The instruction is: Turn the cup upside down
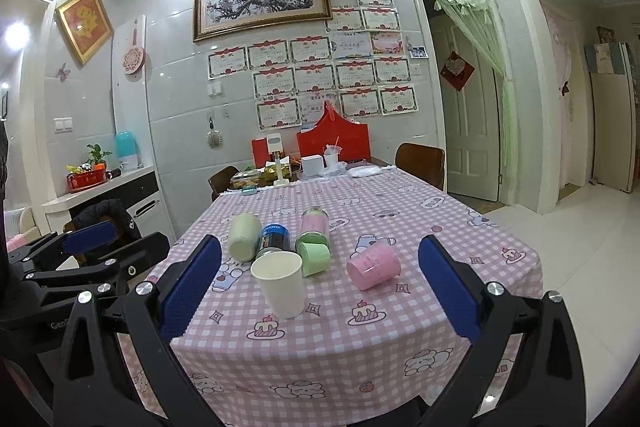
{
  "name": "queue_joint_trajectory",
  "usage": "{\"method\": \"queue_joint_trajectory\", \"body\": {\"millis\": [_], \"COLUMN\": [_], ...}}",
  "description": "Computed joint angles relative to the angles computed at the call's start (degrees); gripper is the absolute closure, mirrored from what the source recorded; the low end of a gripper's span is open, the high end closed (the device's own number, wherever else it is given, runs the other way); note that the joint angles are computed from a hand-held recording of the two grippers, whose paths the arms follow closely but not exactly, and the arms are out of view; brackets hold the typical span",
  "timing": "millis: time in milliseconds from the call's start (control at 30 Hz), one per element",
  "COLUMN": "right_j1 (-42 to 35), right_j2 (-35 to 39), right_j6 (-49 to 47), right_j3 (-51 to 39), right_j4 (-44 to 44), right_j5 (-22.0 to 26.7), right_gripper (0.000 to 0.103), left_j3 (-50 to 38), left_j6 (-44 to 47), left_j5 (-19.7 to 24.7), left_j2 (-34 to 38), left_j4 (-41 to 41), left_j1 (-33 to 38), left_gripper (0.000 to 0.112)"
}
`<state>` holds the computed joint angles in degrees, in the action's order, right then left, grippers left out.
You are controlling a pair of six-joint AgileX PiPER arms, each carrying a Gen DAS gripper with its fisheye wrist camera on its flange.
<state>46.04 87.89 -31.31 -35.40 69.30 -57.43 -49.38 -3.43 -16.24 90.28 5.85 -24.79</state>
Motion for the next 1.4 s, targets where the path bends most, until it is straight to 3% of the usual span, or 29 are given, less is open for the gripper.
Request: {"method": "queue_joint_trajectory", "body": {"millis": [500, 1400], "right_j1": [-2.9, -3.99], "right_j2": [0.24, 1.88], "right_j6": [-0.53, 2.55], "right_j3": [-0.92, -0.93], "right_j4": [-1.87, -4.04], "right_j5": [3.58, 5.12], "right_gripper": [0.008, 0.008], "left_j3": [-1.57, -2.55], "left_j6": [2.09, 2.43], "left_j5": [1.03, 1.58], "left_j2": [1.97, 3.62], "left_j4": [-2.37, -2.82], "left_j1": [-0.13, -0.47], "left_gripper": [0.029, 0.029]}}
